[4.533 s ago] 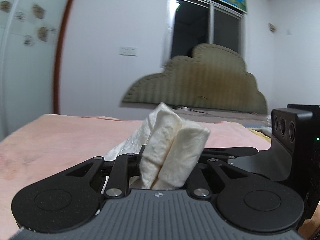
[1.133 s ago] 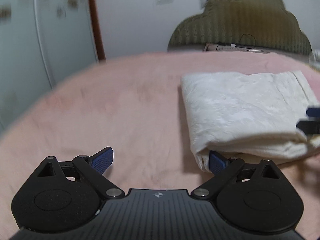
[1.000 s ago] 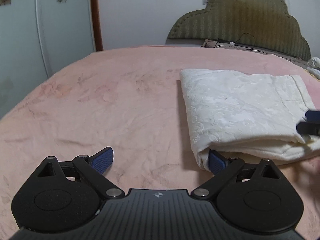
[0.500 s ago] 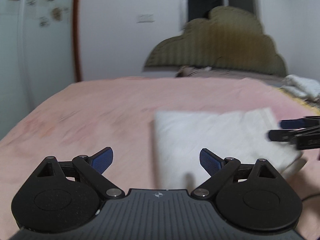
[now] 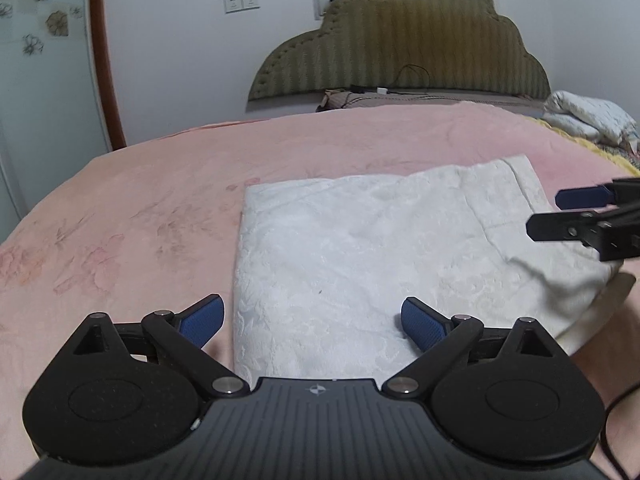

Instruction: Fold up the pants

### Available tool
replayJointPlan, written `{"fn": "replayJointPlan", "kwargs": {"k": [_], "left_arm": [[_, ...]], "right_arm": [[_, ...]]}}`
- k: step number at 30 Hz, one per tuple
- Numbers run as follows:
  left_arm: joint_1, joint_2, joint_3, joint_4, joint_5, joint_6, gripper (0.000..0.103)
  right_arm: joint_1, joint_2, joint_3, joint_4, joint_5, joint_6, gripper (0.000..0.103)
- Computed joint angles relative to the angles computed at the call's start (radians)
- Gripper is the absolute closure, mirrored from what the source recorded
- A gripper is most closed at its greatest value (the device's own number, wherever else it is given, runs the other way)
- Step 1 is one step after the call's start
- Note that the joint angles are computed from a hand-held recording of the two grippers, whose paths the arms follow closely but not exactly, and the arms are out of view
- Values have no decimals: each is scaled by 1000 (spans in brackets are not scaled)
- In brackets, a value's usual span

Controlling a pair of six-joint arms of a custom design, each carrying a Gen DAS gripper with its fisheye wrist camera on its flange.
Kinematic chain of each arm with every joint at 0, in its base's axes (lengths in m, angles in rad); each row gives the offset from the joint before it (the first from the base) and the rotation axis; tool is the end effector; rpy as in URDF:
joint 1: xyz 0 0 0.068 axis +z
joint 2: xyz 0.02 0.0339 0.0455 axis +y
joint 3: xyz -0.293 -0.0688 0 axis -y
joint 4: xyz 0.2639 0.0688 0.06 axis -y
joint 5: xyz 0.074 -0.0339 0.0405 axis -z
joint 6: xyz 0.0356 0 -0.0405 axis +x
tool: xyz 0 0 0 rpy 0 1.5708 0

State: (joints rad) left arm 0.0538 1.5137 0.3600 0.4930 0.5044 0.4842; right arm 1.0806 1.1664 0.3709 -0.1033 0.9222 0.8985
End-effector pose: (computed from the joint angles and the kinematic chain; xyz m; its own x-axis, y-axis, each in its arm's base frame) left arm 0.2486 -0.0038 0.1245 -0.3869 0.3873 -0.8369 0.5808 0.8072 0.1051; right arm 0.1153 0.1558 0.1616 -0.4637 0.1350 -0.8757 0.1018 0.9899 0.0987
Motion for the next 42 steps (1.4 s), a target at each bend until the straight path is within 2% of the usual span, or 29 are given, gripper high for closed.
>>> {"fn": "replayJointPlan", "kwargs": {"k": [6,9,14,17,19,23,25,26,30,32,36,38,40,42], "left_arm": [[-15,-3,-24,28,-24,-26,5],[-3,-5,-19,15,-14,-26,4],[-1,-3,-28,32,-13,-28,3],[-1,7,-36,59,-17,-28,1],[-1,16,-43,83,-20,-30,0],[5,49,-61,148,-12,-53,0],[15,78,-76,206,4,-68,0],[20,86,-79,220,10,-71,0],[46,103,-47,170,53,-75,0],[71,122,-4,99,96,-84,0],[140,197,127,-110,224,-112,0],[168,213,141,-126,275,-117,0],[173,211,140,-130,282,-112,0],[176,212,143,-135,288,-111,0]], "right_arm": [[7,106,18,76,-52,-7,25],[30,154,-4,136,-17,25,24],[61,148,-4,106,12,78,23],[67,173,-13,144,26,76,22],[76,202,-17,176,44,70,19],[81,231,14,123,60,96,13],[77,243,31,77,63,137,2],[74,243,31,72,61,149,1],[75,248,33,70,65,156,0],[75,252,35,69,66,158,0],[69,226,4,114,55,144,0],[86,219,-4,112,84,163,0],[136,238,19,6,181,294,0],[177,256,41,-157,265,519,0]]}}
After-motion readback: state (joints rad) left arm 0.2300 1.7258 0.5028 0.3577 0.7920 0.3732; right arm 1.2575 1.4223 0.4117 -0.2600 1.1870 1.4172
